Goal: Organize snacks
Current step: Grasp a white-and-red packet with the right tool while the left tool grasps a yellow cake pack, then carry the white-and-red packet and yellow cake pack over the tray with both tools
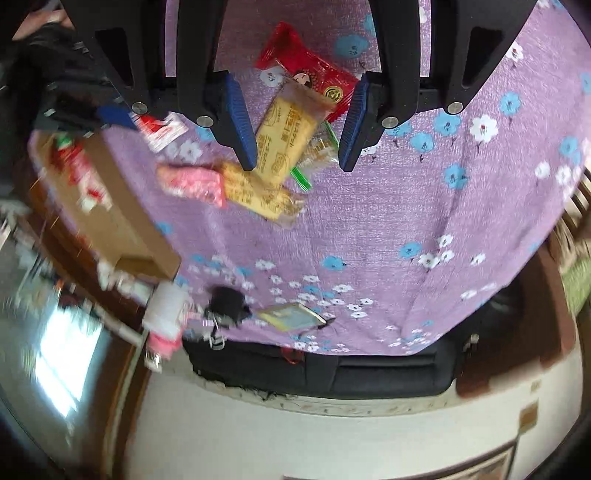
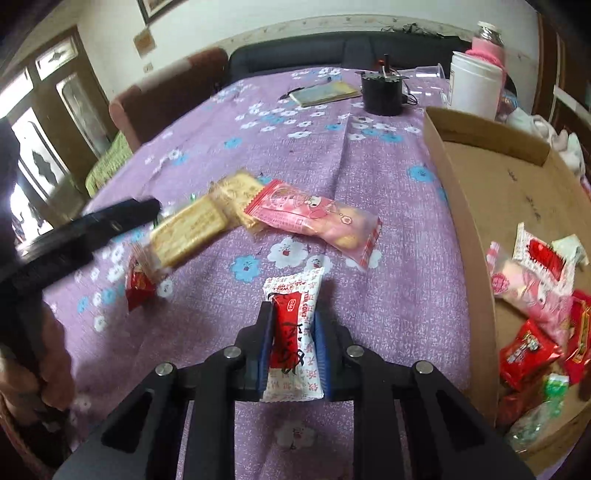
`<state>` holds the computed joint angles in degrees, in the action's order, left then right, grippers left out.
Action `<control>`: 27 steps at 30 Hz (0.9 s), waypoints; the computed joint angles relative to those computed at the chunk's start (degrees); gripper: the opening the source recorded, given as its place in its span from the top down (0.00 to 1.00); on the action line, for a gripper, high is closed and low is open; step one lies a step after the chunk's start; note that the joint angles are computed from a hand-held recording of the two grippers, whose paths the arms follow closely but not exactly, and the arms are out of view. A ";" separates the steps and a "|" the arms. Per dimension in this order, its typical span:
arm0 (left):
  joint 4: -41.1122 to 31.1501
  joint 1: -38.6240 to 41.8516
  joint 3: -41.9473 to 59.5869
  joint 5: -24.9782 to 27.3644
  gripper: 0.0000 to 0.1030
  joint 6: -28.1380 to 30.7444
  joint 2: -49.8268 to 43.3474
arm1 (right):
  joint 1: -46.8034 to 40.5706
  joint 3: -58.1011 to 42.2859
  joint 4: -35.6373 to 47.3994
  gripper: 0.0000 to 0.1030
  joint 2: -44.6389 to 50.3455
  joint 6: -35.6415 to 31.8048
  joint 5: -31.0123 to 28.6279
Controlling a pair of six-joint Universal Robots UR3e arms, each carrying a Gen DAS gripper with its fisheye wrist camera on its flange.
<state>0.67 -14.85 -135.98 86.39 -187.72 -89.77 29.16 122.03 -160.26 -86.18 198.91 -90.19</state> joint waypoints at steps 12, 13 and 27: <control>-6.54 -14.11 14.47 16.53 0.50 2.06 -15.34 | -2.19 3.04 -2.11 0.81 -1.93 -0.45 4.19; -6.47 -13.85 14.39 16.22 0.51 1.66 -15.30 | -2.44 3.25 -2.16 0.81 -2.12 -0.52 4.49; 1.58 -7.53 4.53 3.86 0.66 -1.43 -6.79 | -3.77 5.48 -4.56 0.81 -5.34 -0.18 4.16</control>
